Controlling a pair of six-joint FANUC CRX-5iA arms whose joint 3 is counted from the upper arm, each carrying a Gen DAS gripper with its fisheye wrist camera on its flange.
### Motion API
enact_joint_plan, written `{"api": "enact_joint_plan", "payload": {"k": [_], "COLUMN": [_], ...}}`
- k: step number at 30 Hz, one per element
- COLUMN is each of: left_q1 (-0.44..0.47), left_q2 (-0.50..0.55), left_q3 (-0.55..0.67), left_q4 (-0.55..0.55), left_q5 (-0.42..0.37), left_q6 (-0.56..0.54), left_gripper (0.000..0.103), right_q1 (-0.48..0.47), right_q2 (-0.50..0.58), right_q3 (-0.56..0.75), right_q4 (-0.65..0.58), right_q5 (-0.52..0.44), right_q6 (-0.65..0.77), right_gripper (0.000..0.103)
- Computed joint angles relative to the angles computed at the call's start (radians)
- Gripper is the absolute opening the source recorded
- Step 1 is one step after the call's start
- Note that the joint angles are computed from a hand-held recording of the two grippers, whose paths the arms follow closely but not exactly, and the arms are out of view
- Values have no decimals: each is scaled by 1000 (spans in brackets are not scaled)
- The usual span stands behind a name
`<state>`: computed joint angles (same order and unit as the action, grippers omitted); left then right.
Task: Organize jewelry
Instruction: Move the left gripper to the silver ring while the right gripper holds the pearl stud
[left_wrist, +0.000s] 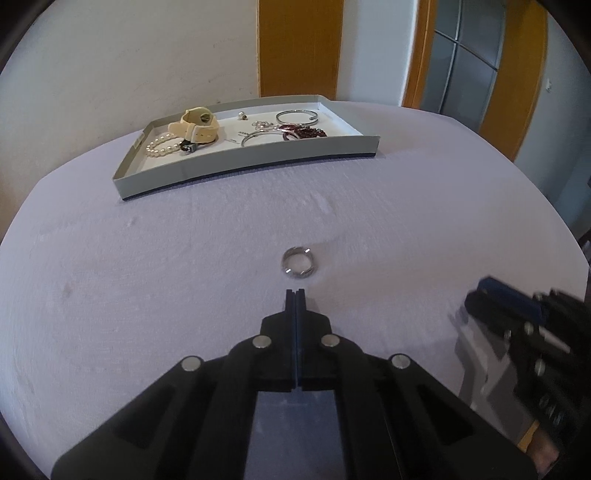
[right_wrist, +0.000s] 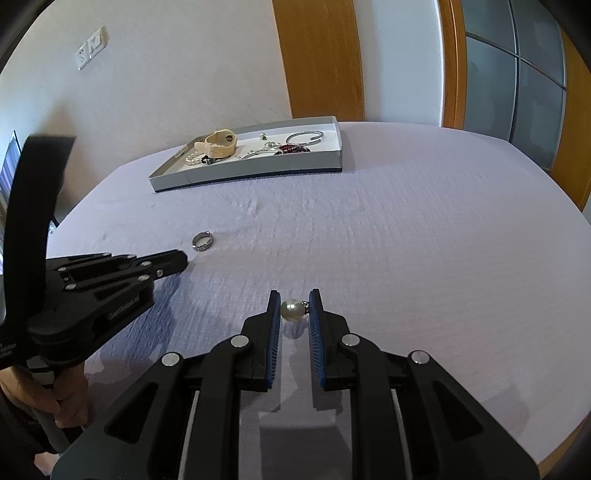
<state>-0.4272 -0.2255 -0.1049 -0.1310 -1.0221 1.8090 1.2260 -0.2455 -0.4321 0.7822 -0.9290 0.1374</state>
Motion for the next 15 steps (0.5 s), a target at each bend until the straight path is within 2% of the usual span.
{"api": "enact_joint_plan", "payload": {"k": [5, 9, 10, 11, 13, 15], "left_q1": [22, 44, 43, 37, 16, 2], "left_q2": [-34, -56, -56, -52, -40, -24], "left_q3": [-27, -54, -55, -50, -34, -19], "left_q4": [-9, 42, 48, 50, 28, 22], "left_q5": [5, 51, 58, 62, 66, 66], "left_q6": [-20, -51, -53, -54, -34, -29], "left_gripper": [0, 2, 7, 19, 37, 41], "right_q1": [-6, -10, -10, -12, -13, -15], "right_q2": [5, 7, 6, 7, 1, -3], "right_q3": [4, 6, 6, 7, 3, -1], "right_q4": [-8, -13, -14, -14, -13, -13], "right_q5": [29, 40, 41, 43, 45, 45], "right_q6": [15, 24, 23, 24, 22, 20], "right_gripper": [16, 16, 16, 16, 16, 16]}}
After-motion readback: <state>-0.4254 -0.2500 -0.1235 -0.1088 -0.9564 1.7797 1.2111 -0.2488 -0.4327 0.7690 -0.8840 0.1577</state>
